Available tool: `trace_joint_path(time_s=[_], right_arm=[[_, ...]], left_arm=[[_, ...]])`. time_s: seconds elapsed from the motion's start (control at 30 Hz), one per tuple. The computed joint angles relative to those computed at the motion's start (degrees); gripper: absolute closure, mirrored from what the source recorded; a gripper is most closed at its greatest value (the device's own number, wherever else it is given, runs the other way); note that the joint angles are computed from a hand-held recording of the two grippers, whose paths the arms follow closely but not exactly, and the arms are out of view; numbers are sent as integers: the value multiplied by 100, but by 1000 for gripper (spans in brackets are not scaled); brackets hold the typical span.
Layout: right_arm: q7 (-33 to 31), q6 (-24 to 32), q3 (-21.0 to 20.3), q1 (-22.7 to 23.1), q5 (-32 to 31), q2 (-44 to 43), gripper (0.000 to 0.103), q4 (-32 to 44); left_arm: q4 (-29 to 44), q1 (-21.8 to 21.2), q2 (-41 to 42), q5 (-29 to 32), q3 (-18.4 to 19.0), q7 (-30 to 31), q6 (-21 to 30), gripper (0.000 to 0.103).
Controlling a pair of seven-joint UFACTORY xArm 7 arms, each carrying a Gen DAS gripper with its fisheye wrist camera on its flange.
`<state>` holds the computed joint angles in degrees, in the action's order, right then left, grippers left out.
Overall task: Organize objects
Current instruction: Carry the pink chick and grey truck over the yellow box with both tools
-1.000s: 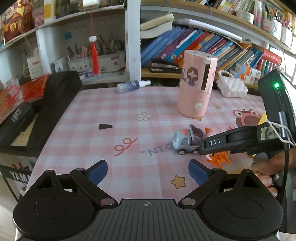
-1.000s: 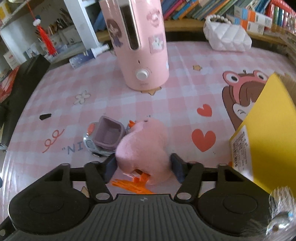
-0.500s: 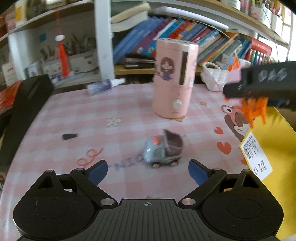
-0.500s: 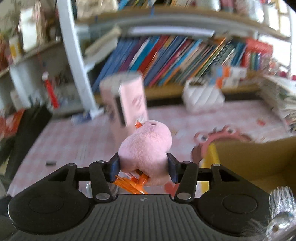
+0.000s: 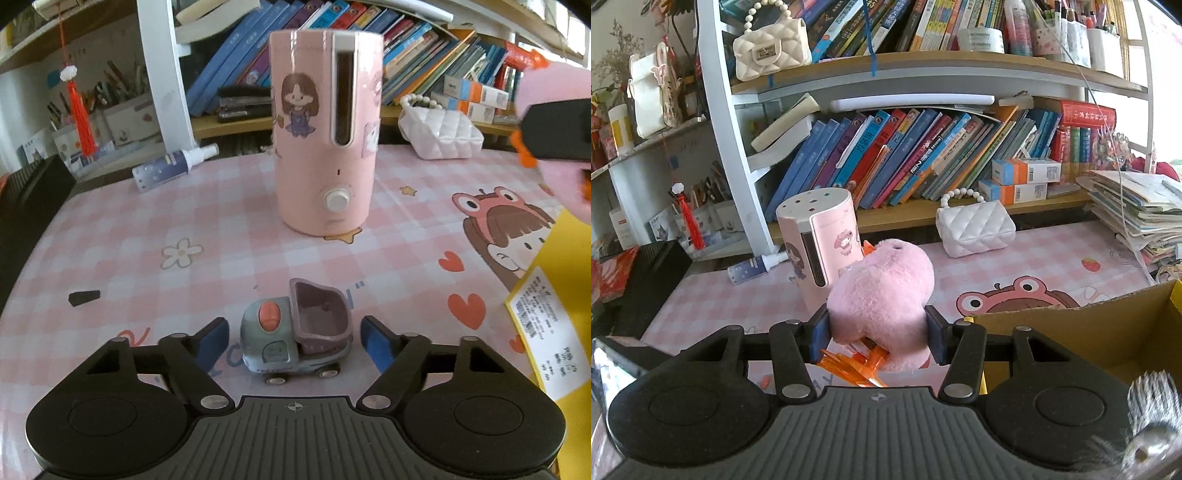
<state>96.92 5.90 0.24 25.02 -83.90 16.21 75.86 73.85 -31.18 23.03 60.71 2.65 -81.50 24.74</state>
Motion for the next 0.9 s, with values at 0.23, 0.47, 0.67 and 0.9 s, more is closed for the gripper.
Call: trace_joint_path(time_s=[0.23,0.47,0.67,0.9], right_arm=[[-531,-123,4,-5,462,-63,54,-174],[-1254,-376,-49,108,1097,-70,54,-319],[-2754,-667,263,-38,2323,-206,54,-765],[-3986,-1011,310,55,2902,-640,54,-1469]], left_arm=[[-569,-22,-490,564,115,-758,-363,40],[-1719,401,-1714,1043,-225,-1725,-432,40],[-2639,749,-2728,878,-692,-2126,-283,40],[-3381,1034,-3705,493,-1295,-2026,-88,39]])
